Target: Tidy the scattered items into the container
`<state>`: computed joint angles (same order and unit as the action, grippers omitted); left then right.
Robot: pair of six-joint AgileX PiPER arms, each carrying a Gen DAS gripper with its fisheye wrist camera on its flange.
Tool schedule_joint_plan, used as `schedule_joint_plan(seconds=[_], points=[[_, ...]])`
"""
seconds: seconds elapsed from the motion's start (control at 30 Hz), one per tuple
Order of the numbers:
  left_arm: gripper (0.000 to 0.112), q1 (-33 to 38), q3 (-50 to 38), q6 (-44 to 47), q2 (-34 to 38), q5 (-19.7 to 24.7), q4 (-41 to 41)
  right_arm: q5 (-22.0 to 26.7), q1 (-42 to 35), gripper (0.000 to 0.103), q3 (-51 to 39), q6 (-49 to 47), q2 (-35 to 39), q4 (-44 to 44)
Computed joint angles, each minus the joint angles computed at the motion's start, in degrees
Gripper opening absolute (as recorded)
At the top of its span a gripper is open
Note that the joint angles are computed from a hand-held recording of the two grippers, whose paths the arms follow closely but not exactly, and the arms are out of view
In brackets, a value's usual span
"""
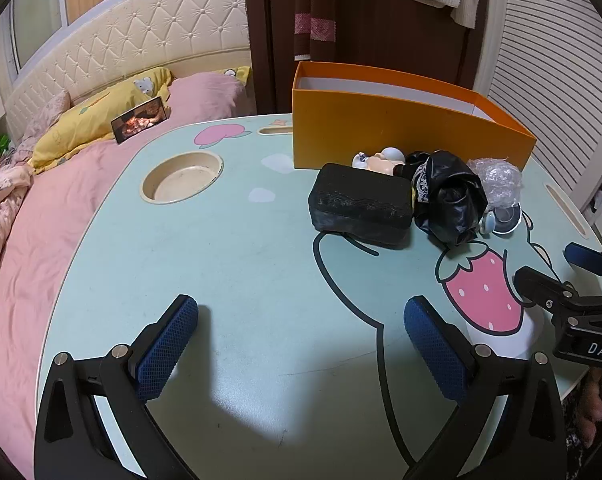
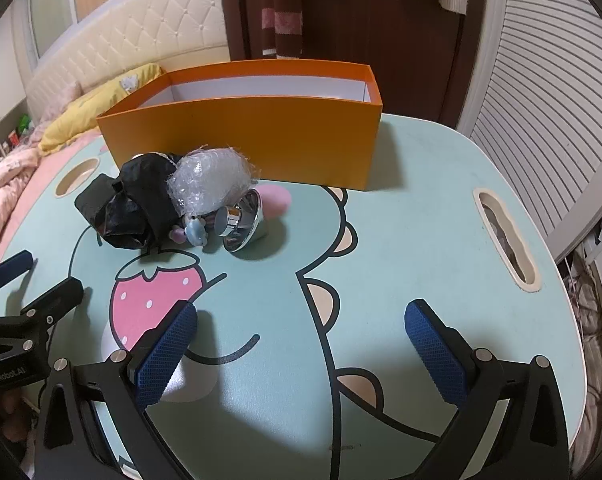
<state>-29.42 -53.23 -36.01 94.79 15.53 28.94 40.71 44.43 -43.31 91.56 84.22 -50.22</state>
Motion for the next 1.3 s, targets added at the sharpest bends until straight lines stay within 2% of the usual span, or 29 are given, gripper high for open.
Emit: schedule_joint_plan(seconds=[1.3], points=[[0.103,0.22,0.06,1.10,-0.21,0.03,-0.89,0.08,0.47,0.103,0.15,0.81,-0.13,-0.75]])
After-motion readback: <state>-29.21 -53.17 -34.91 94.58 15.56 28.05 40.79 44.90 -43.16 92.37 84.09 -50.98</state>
